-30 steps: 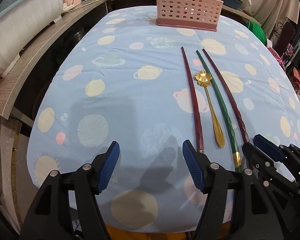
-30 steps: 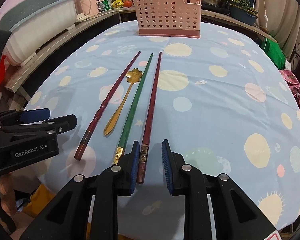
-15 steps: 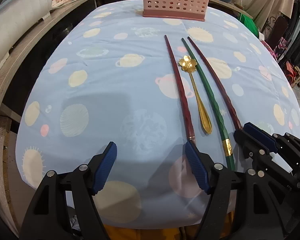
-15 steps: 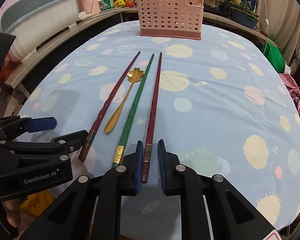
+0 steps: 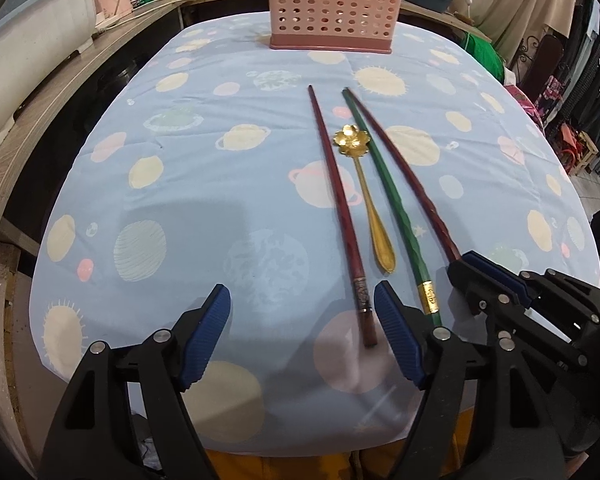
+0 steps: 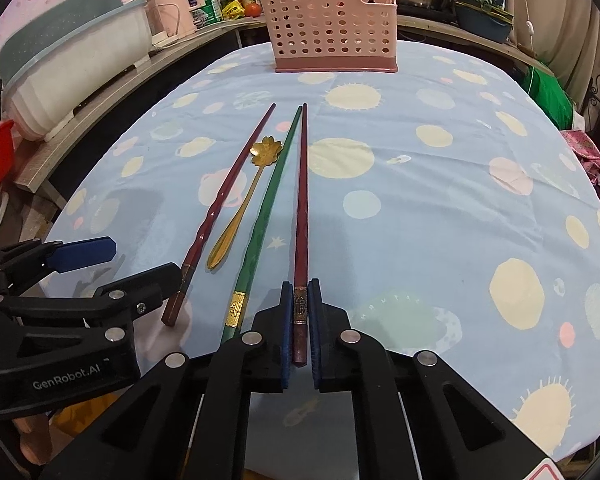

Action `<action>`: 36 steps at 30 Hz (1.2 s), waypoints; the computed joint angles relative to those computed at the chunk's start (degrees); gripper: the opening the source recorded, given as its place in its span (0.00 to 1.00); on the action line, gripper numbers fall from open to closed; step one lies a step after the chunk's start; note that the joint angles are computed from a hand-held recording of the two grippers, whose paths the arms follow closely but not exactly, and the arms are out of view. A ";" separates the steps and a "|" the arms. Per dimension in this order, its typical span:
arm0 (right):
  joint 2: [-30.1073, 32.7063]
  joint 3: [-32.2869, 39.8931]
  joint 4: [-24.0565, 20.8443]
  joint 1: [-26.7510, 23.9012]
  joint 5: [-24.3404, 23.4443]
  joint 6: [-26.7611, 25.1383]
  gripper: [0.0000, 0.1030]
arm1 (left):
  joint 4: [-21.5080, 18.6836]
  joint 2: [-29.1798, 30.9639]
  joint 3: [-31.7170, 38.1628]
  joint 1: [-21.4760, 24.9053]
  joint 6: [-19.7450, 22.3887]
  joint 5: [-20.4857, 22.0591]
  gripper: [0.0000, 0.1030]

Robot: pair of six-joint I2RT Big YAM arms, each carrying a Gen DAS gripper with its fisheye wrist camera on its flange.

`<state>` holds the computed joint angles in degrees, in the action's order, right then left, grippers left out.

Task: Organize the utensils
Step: 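Move both open grippers back over the remaining chopsticks, then close the left gripper on a dark red chopstick while the right grasps another dark red one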

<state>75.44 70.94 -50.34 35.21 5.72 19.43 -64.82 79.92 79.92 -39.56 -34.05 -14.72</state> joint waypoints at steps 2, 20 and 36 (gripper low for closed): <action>-0.01 -0.01 0.01 0.03 0.05 0.01 0.07 | -0.03 0.47 0.20 -0.21 0.73 0.74 0.68; -0.54 -0.65 0.89 -0.88 -2.53 1.04 0.11 | 0.77 0.99 -0.08 -0.23 2.06 1.18 0.24; -0.71 -0.43 -0.19 -0.25 -0.81 0.24 0.07 | 2.17 -0.13 -1.10 0.71 2.05 4.13 0.07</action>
<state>74.73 70.51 -50.53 34.96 4.91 19.67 -62.65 79.79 78.83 -38.85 -32.00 -10.58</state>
